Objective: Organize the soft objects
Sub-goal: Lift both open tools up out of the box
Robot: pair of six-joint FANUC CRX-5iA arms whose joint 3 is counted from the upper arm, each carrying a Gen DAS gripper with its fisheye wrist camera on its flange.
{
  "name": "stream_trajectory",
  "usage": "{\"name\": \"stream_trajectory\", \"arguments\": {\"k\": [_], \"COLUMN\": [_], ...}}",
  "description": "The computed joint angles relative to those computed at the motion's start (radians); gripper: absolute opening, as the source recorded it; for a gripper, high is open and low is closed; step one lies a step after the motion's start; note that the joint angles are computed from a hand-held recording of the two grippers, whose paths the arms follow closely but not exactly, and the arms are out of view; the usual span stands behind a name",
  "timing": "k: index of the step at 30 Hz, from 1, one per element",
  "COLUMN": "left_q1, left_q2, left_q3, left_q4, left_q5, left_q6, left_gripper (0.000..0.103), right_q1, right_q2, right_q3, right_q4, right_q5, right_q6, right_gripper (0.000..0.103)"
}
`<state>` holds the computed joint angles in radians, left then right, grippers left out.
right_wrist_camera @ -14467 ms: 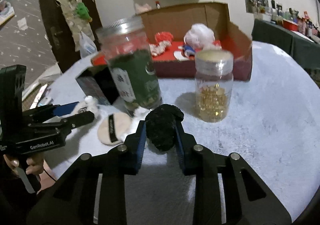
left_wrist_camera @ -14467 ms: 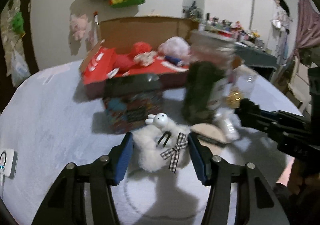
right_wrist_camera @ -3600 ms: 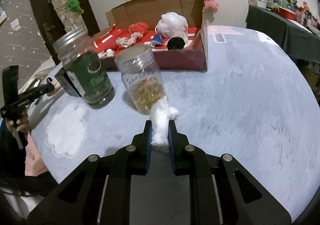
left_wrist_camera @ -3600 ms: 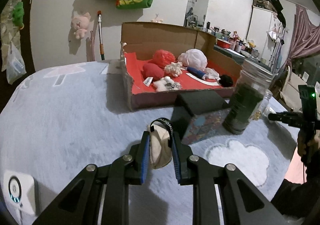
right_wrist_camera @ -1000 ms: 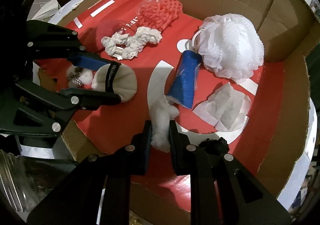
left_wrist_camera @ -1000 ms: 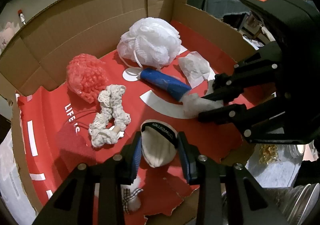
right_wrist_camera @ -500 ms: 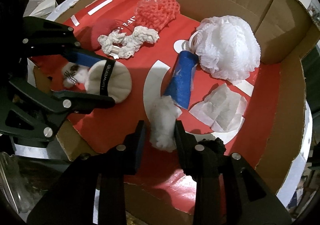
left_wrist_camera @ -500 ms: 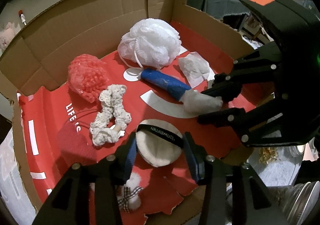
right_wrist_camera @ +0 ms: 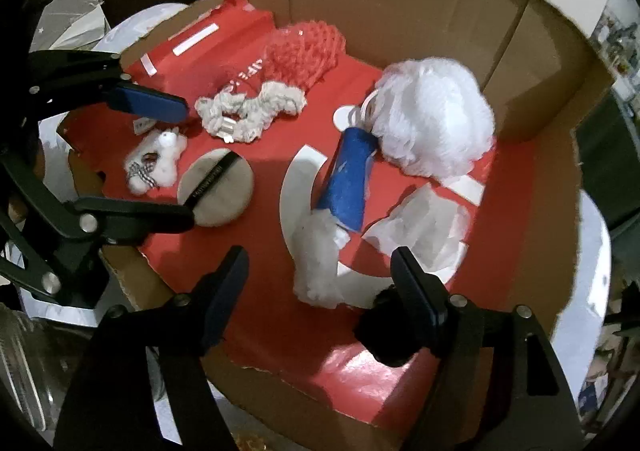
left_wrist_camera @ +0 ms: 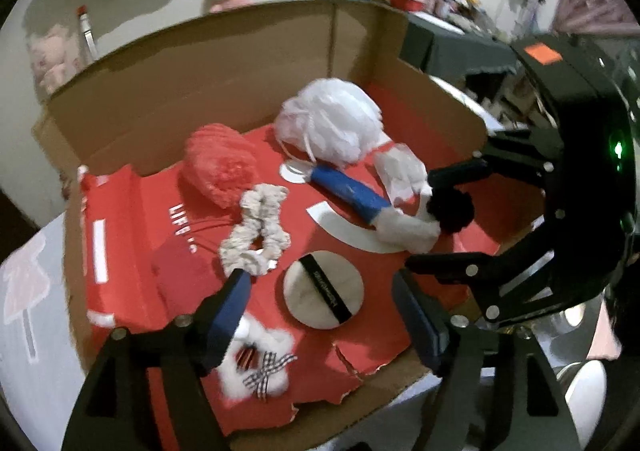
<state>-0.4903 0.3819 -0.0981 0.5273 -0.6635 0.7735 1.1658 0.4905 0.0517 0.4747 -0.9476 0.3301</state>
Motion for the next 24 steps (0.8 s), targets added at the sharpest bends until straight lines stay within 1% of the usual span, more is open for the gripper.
{"name": "stream_trajectory", "arguments": {"k": [5, 7, 9, 12, 13, 16, 18, 24], "left_q1": [0.005, 0.003, 0.008, 0.004, 0.004, 0.010, 0.015, 0.018], "left_q2": [-0.080, -0.104, -0.137, -0.169, -0.174, -0.184, -0.183, -0.164], "left_q3": [-0.101, -0.140, -0.185, -0.233, -0.238, -0.238, -0.228, -0.193], "left_q4": [0.054, 0.091, 0.131, 0.154, 0.149, 0.079, 0.018, -0.104], "left_q5": [0.109, 0.151, 0.187, 0.246, 0.251, 0.250, 0.241, 0.205], "left_q6": [0.024, 0.016, 0.007, 0.024, 0.035, 0.124, 0.196, 0.342], "left_gripper": [0.094, 0.096, 0.101, 0.102, 0.102, 0.103, 0.103, 0.103], "right_q1": [0.022, 0.032, 0.043, 0.060, 0.065, 0.084, 0.091, 0.102], "right_q2": [-0.021, -0.038, -0.051, -0.070, -0.074, -0.078, -0.082, -0.087], "right_q3": [-0.016, -0.032, -0.040, -0.054, -0.058, -0.062, -0.069, -0.099], "right_q4": [0.071, 0.094, 0.117, 0.140, 0.147, 0.164, 0.166, 0.167], "right_q5": [-0.040, -0.040, -0.059, -0.077, -0.084, -0.107, -0.109, -0.095], "right_q6": [-0.114, -0.164, -0.230, -0.319, -0.342, -0.421, -0.472, -0.570], "right_gripper": [0.073, 0.073, 0.073, 0.073, 0.073, 0.074, 0.074, 0.074]}}
